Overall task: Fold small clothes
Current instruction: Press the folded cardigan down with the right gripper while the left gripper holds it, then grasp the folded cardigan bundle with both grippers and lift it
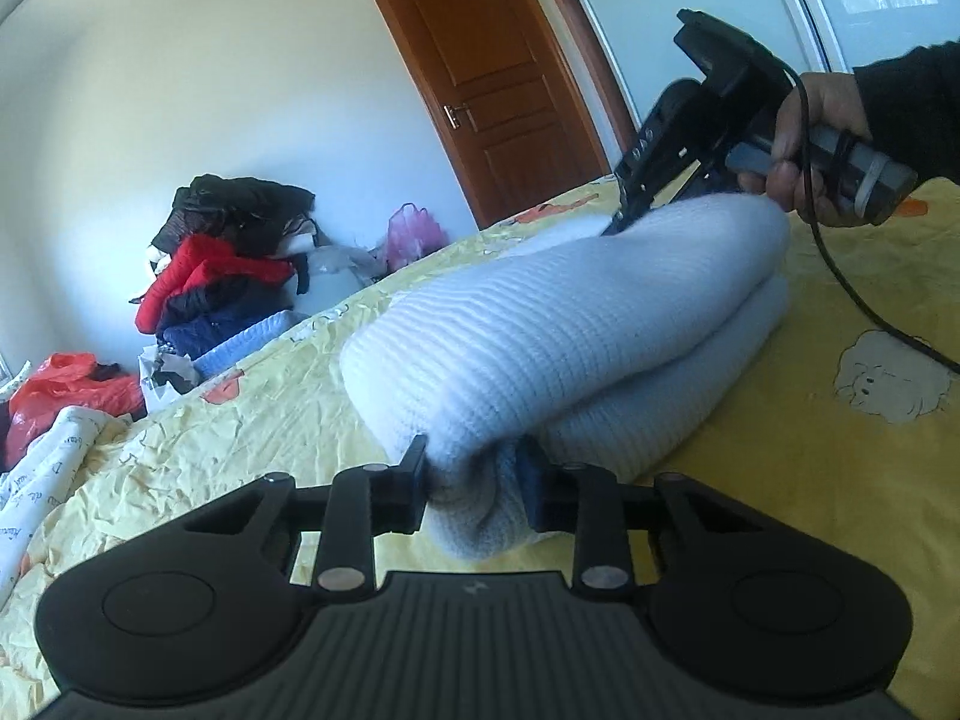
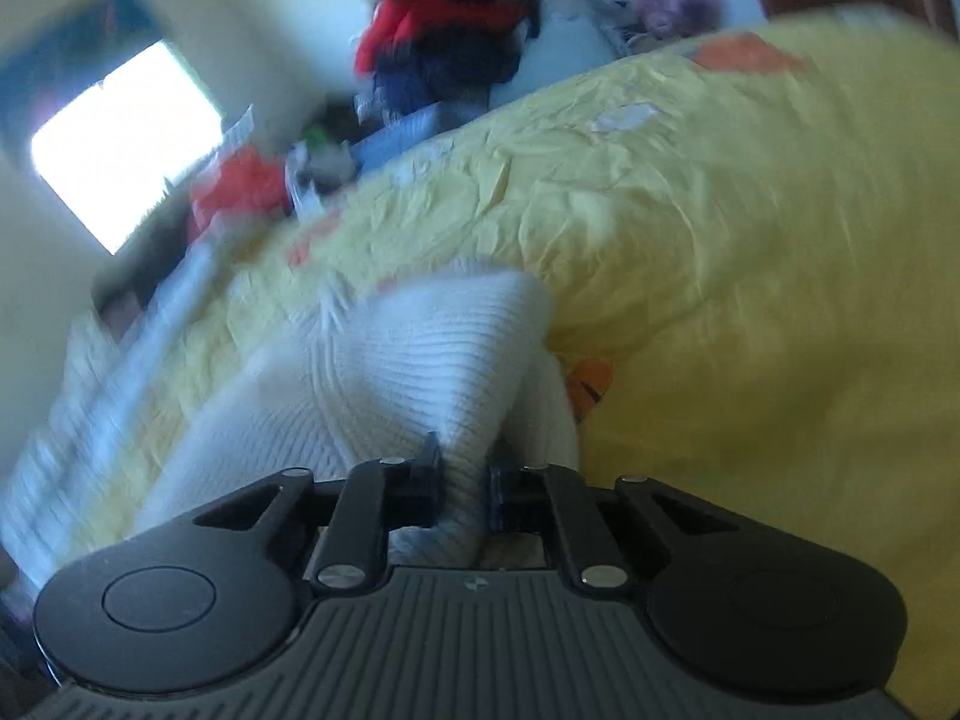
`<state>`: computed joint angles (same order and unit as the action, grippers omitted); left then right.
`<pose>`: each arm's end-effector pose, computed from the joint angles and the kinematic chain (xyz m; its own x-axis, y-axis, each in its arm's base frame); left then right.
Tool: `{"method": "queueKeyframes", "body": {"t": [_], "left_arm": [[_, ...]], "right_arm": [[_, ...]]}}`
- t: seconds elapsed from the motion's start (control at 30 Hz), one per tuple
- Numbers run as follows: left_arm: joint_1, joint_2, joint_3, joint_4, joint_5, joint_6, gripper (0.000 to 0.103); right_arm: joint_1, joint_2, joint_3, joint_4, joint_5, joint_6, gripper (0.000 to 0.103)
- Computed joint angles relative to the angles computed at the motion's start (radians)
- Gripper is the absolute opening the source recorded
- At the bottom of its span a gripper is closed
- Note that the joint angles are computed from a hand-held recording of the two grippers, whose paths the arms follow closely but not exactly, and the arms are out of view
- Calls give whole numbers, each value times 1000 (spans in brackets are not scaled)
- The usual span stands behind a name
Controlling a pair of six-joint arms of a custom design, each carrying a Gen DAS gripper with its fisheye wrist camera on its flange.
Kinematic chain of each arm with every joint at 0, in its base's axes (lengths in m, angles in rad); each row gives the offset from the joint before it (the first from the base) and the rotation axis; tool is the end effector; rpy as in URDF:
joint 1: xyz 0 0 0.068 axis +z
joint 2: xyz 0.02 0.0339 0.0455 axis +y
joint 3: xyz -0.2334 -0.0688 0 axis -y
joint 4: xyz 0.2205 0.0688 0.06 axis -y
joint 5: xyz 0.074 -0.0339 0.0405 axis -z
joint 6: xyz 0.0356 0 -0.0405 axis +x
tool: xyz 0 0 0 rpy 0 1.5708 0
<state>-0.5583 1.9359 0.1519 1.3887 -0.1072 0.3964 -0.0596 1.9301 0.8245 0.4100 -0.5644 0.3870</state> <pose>0.1855 -0.1113 0.0612 -0.1303 0.5340 -0.8354 0.5347 0.7474 0.3943 0.3350 -0.0009 0.0951 -0.7281 0.3629 -0.5815 -0.0916 0.7893 0.6072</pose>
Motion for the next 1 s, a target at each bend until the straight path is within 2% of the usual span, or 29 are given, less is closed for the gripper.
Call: {"method": "queueKeyframes", "body": {"t": [0.03,0.07,0.1,0.13,0.17,0.2,0.27,0.33,0.43,0.5,0.6,0.63,0.67,0.7,0.73,0.77,0.8,0.9,1.0], "left_arm": [[29,-42,-18,-24,49,7,35],[67,-85,-36,-52,107,17,36],[127,-151,-57,-106,197,31,45],[203,-235,-75,-186,305,48,53],[307,-341,-82,-305,437,59,75],[377,-398,-76,-377,513,50,94],[544,-474,-5,-544,680,-49,99],[643,-415,168,-724,795,-238,99],[688,-130,516,-955,977,-523,99],[637,14,694,-1058,955,-648,99],[552,229,961,-1203,981,-708,98],[534,281,1010,-1203,997,-740,97],[519,295,1009,-1140,994,-771,94],[503,319,1045,-1145,992,-802,82],[496,322,1061,-1160,972,-822,79],[491,309,1058,-1167,950,-820,66],[492,273,1043,-1187,929,-771,56],[523,175,1014,-1243,909,-676,51],[580,110,985,-1234,898,-647,51]], "right_arm": [[-10,-7,-21,32,-20,53,28],[-10,-28,-46,53,-24,85,39],[-8,-55,-70,59,-21,101,45],[-5,-95,-105,70,-10,113,61],[-6,-139,-147,95,8,130,82],[-12,-179,-196,129,24,148,101],[-24,-239,-267,172,57,165,101],[-45,-230,-270,157,23,155,101],[-38,-125,-194,113,-20,185,98],[-11,-46,-122,83,-64,192,99],[40,40,-49,119,-92,218,99],[57,46,-44,135,-71,224,96],[73,46,-38,135,-44,218,85],[87,47,-25,114,-26,203,72],[102,38,-24,94,3,185,67],[114,20,-36,89,22,163,59],[124,-4,-49,90,37,147,52],[151,-81,-80,98,49,153,49],[198,-89,-51,128,33,173,49]]}}
